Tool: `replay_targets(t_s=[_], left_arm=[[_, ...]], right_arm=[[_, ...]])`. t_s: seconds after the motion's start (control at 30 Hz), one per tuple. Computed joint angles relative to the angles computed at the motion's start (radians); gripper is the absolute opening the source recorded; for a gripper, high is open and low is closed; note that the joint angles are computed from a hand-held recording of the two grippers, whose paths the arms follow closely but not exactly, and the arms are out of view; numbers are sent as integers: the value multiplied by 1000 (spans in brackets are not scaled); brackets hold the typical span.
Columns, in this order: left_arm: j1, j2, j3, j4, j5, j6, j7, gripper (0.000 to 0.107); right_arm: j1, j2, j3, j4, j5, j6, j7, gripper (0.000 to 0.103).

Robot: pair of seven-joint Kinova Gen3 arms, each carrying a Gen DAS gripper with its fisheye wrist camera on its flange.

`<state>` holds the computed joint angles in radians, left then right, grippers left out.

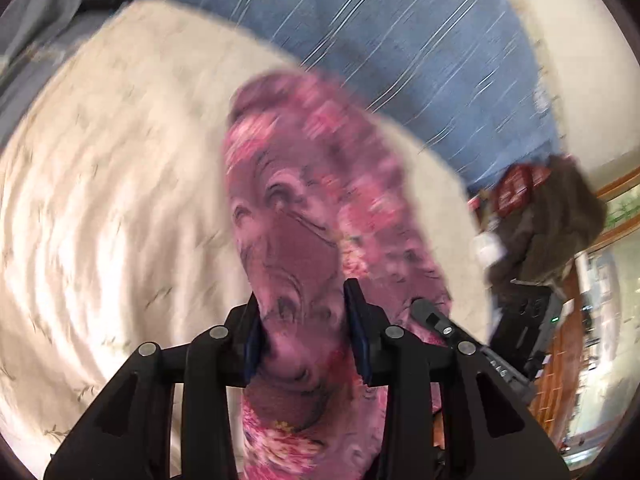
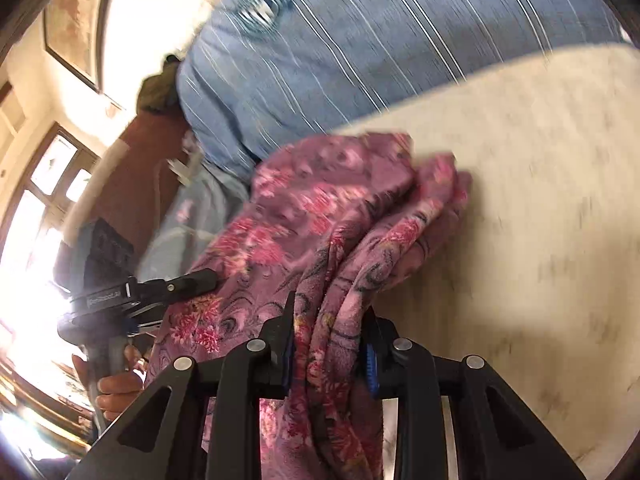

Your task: Fold small clothes

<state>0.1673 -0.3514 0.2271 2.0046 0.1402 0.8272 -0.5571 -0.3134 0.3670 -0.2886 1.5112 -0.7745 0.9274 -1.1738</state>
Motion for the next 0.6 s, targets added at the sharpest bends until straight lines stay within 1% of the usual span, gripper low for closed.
replay_targets(t_s=[0.03,0.07,0.1,0.13,0.17,0.2,0.23,0.3,0.33,0.37,0.4,0.47,0.57,0.6], left_arm=[[0,16,7,12,0,0,4,38],[-3,22,15,35,-1,-15,6,43],[5,9,8,57,4,-37,10,45],[13,-8,-9,77,20,-65,0,45],[27,-22,-36,90,44,-84,-24,45],[34,-34,-52,99,59,-94,-42,44],[33,-55,-63,101,64,-96,-55,44],[24,-89,-77,99,65,-91,-80,45],[14,-106,-83,94,62,-87,-90,47],[0,-118,-93,89,56,-91,-103,53],[-16,-116,-98,74,47,-87,-114,56],[-37,-82,-125,33,40,-78,-149,58],[-32,-17,-194,-3,78,-88,-237,58],[-35,13,-201,-18,90,-91,-259,58]], right_arm=[[-24,2,18,16,33,-10,-14,30],[-29,-4,18,40,50,-34,-11,32],[-15,-6,5,49,50,-42,2,34],[-7,-11,4,49,46,-34,-2,35],[-12,-16,16,39,56,-19,-21,41],[-13,-26,27,29,62,-7,-31,42],[4,-42,23,27,59,-8,-25,42],[37,-85,29,37,23,-41,8,42],[45,-93,32,34,8,-53,17,43],[49,-92,36,14,-3,-61,18,47],[46,-84,39,-7,-3,-64,13,51],[34,-46,34,-63,1,-61,3,52],[-10,44,29,-165,43,-47,-66,52],[-38,76,38,-198,68,-53,-99,52]])
